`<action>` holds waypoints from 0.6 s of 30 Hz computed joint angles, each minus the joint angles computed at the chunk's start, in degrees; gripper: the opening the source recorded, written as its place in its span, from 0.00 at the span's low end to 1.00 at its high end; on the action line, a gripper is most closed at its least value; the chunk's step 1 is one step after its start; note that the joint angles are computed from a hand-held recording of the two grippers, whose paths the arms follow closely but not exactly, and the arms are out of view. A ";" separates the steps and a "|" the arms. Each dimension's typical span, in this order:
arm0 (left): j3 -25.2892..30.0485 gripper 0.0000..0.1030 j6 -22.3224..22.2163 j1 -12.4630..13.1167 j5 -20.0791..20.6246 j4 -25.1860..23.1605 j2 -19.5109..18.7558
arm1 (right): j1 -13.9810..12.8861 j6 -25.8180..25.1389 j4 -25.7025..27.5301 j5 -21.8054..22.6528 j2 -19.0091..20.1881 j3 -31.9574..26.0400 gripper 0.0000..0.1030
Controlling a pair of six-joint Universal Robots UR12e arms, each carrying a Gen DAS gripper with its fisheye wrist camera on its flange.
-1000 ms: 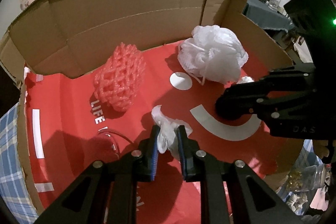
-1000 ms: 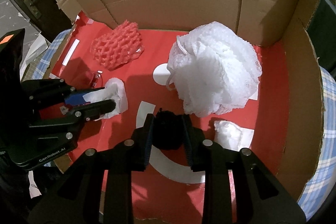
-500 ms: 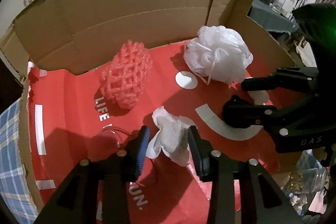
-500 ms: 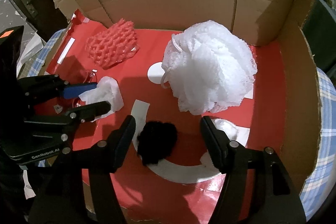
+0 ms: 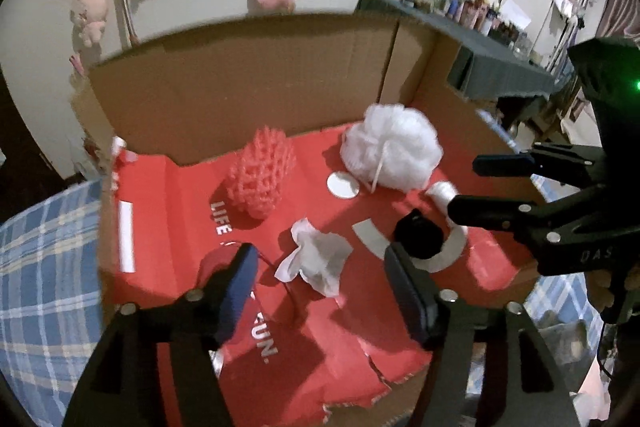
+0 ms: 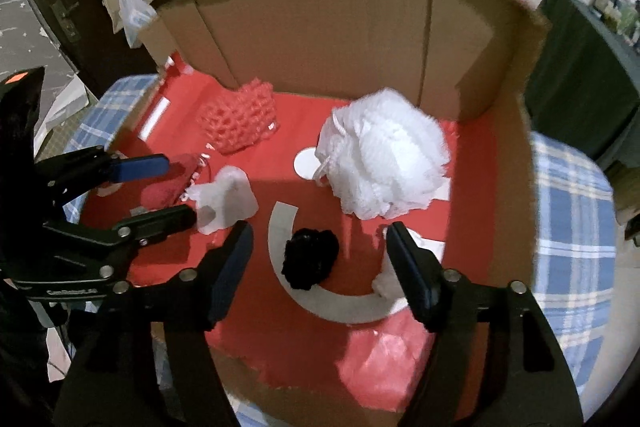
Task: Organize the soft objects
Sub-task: 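Withdraw both tools from the box toward the remaining items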
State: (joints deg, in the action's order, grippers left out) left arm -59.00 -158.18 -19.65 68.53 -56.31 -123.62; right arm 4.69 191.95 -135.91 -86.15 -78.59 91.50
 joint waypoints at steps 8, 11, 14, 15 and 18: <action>-8.67 0.88 -3.75 1.45 -3.66 12.01 6.24 | 2.32 0.24 -5.45 -5.10 -4.56 2.86 0.75; -12.02 0.92 -5.75 2.11 -5.07 16.74 8.63 | 3.69 -0.34 -7.85 -8.45 -6.10 4.05 0.78; -15.69 0.98 -8.03 2.56 -5.68 22.12 11.15 | 5.37 -0.69 -11.86 -11.65 -8.24 6.16 0.86; -16.77 0.98 -8.59 2.65 -5.74 23.70 11.83 | 5.82 -0.85 -13.03 -12.38 -8.79 6.79 0.86; -20.75 1.00 -10.54 3.13 -6.07 29.40 14.47 | 7.28 -1.01 -16.02 -14.35 -10.39 8.52 0.86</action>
